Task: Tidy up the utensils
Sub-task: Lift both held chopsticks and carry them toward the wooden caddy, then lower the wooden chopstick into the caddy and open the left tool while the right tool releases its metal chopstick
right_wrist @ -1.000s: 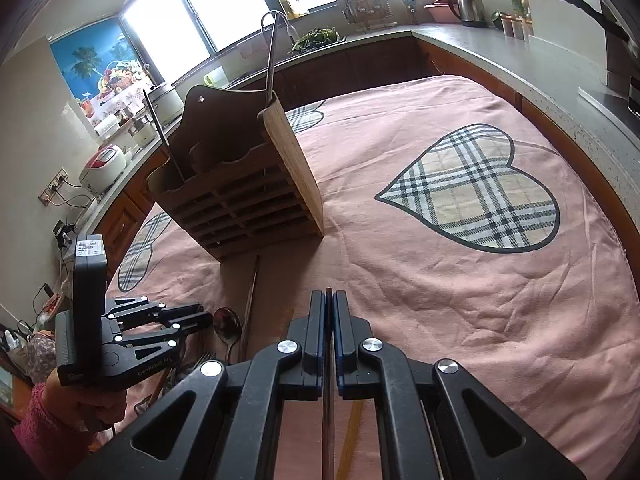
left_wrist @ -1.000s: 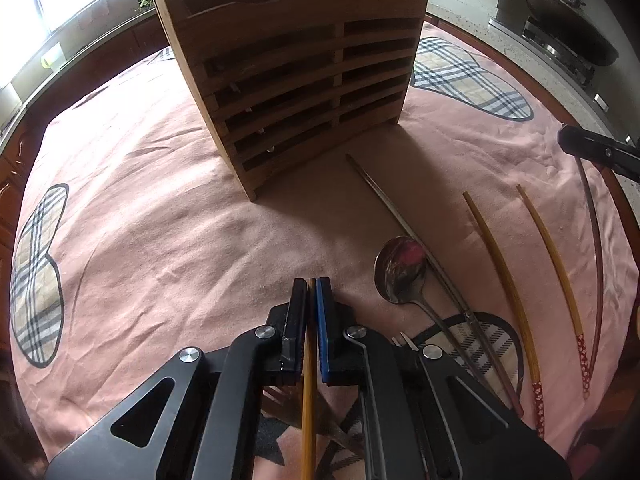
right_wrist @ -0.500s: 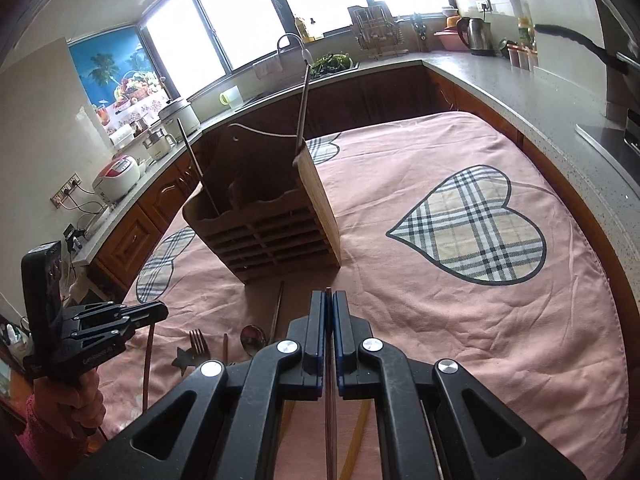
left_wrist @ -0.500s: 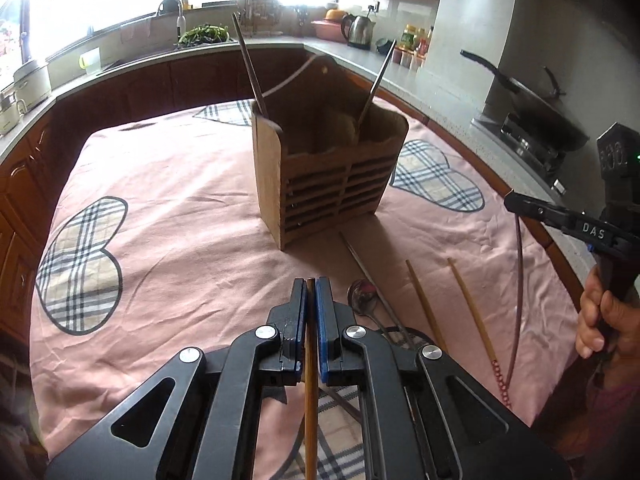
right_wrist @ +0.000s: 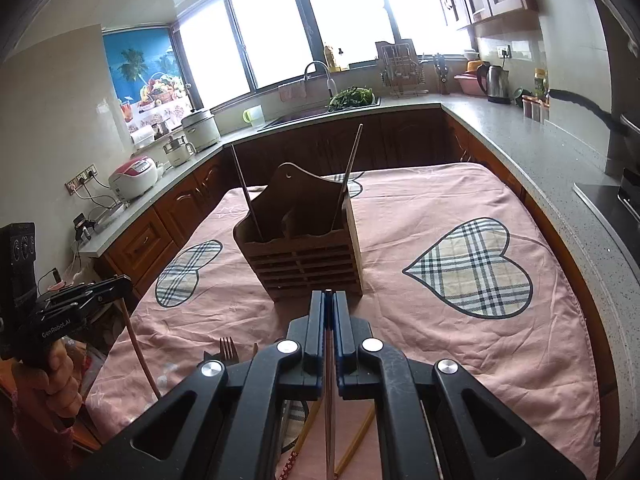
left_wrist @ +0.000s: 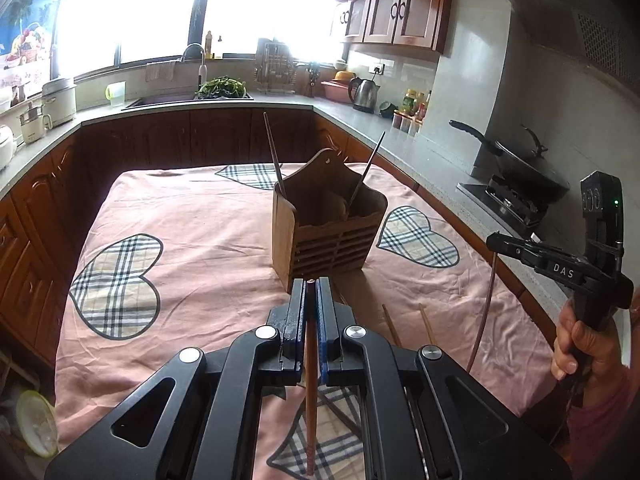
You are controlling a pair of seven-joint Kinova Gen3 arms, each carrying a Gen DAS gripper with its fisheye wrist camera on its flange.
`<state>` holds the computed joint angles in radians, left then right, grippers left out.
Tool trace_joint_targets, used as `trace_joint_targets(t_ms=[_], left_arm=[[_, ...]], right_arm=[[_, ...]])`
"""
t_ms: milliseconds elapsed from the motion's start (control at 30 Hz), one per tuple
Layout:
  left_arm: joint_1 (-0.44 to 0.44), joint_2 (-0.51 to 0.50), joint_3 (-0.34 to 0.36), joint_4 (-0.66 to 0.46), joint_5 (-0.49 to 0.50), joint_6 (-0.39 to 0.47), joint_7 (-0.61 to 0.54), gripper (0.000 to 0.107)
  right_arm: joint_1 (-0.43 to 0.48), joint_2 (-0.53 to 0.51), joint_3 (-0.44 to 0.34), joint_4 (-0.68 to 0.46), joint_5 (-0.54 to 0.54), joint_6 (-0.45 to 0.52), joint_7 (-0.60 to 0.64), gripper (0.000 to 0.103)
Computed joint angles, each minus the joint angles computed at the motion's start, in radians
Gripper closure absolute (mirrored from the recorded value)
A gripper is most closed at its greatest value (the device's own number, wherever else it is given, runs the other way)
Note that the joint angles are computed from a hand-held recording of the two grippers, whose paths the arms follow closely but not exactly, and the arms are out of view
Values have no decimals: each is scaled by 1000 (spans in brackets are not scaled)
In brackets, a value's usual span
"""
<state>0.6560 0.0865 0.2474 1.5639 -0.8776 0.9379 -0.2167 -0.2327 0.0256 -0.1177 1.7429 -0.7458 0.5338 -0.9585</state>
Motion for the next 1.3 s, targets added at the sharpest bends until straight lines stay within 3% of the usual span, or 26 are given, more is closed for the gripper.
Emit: trace_joint_targets(t_ms=[433, 767, 1033, 1300], left_arm=[[11, -26, 26, 30, -141, 22, 175, 104], [29, 2, 13, -6, -345, 54, 313, 104], [23, 35, -27, -37, -545, 42, 463, 104], [-13, 97, -89, -119, -639, -2, 544, 104]], right_arm=[[-23, -54, 34, 17, -76, -33, 71, 99], [-23, -31, 33, -34, -172, -84, 141, 99], [4, 16, 1, -108, -294, -155, 230, 99], [59, 96, -77, -219, -422, -226, 316, 99]])
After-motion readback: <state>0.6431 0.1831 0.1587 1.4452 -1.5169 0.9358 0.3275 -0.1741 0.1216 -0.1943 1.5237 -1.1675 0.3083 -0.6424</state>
